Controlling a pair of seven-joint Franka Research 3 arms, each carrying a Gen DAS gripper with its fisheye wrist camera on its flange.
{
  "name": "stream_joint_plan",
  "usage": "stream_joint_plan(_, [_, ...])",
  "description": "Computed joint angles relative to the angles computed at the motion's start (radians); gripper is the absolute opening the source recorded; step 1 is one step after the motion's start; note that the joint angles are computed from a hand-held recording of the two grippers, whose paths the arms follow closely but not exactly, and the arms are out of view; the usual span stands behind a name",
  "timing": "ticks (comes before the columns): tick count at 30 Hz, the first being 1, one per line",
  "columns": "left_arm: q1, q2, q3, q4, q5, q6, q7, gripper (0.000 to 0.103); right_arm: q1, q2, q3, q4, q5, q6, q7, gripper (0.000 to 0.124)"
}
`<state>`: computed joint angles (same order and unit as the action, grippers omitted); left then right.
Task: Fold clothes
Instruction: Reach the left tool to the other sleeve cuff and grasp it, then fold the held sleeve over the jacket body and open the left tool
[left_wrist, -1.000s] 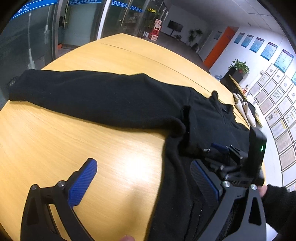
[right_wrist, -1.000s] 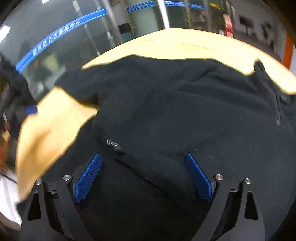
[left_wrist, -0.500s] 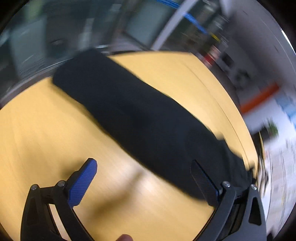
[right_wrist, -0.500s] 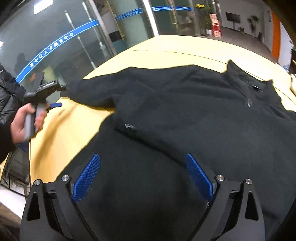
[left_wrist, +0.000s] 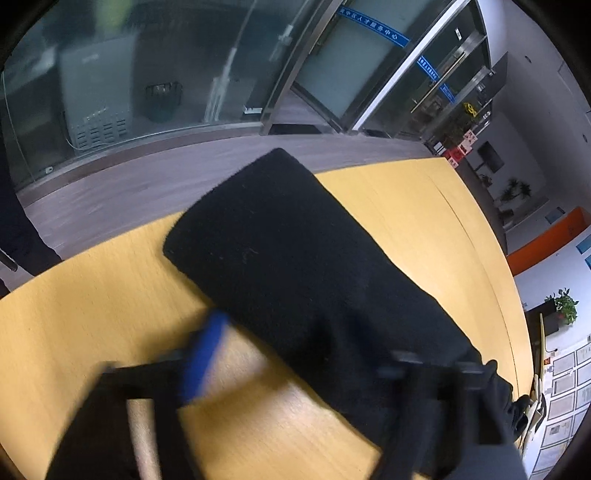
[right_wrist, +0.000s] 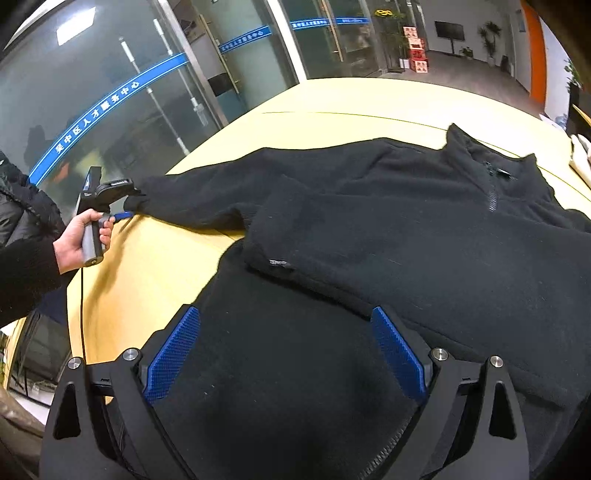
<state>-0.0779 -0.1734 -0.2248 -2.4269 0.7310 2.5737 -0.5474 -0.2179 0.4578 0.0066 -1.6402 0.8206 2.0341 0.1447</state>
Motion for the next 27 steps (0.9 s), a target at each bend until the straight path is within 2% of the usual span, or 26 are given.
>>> stream_joint_plan(1, [0.001,-0.007,0.006,-0.012,-0.010,0.011,0.000,0.019,0.002,-0.002,0.002,-0.006,0.000,0.002,-0.004,0.096])
stream_joint_plan(4, [0.011,-0.023,0.006,-0.030,-0.008,0.027,-0.006,0.009,0.005,-0.012,0.002,-0.025,0.003,0.001,-0.004,0.096])
stream_joint_plan(10, [0.027,-0.066,-0.022,-0.008,0.069,0.010,-0.055,0.006,-0.004,-0.022,-0.008,-0.041,0.009,-0.005,-0.007,0.096])
stream_joint_plan(14, [0.020,-0.124,-0.060,0.055,0.111,-0.043,-0.062,0.005,-0.021,-0.023,-0.011,-0.027,0.034,-0.014,-0.013,0.096])
stream_joint_plan(17, [-0.003,-0.110,-0.097,0.189,0.154,-0.109,-0.002,0.005,-0.044,-0.014,-0.013,0.004,0.069,-0.039,0.008,0.096])
stream_joint_plan(20, [-0.037,-0.045,-0.135,0.368,0.223,-0.161,0.050,0.005,-0.068,-0.009,-0.012,0.030,0.117,-0.043,0.024,0.096])
stream_joint_plan(24, [-0.123,0.145,-0.182,0.690,0.354,-0.244,0.122,0.005,-0.093,-0.022,-0.023,0.048,0.157,-0.020,0.060,0.096])
stream_joint_plan(27, [-0.208,0.286,-0.192,0.906,0.426,-0.289,0.191,0.005,-0.112,-0.019,-0.038,0.081,0.155,0.001,0.098,0.096])
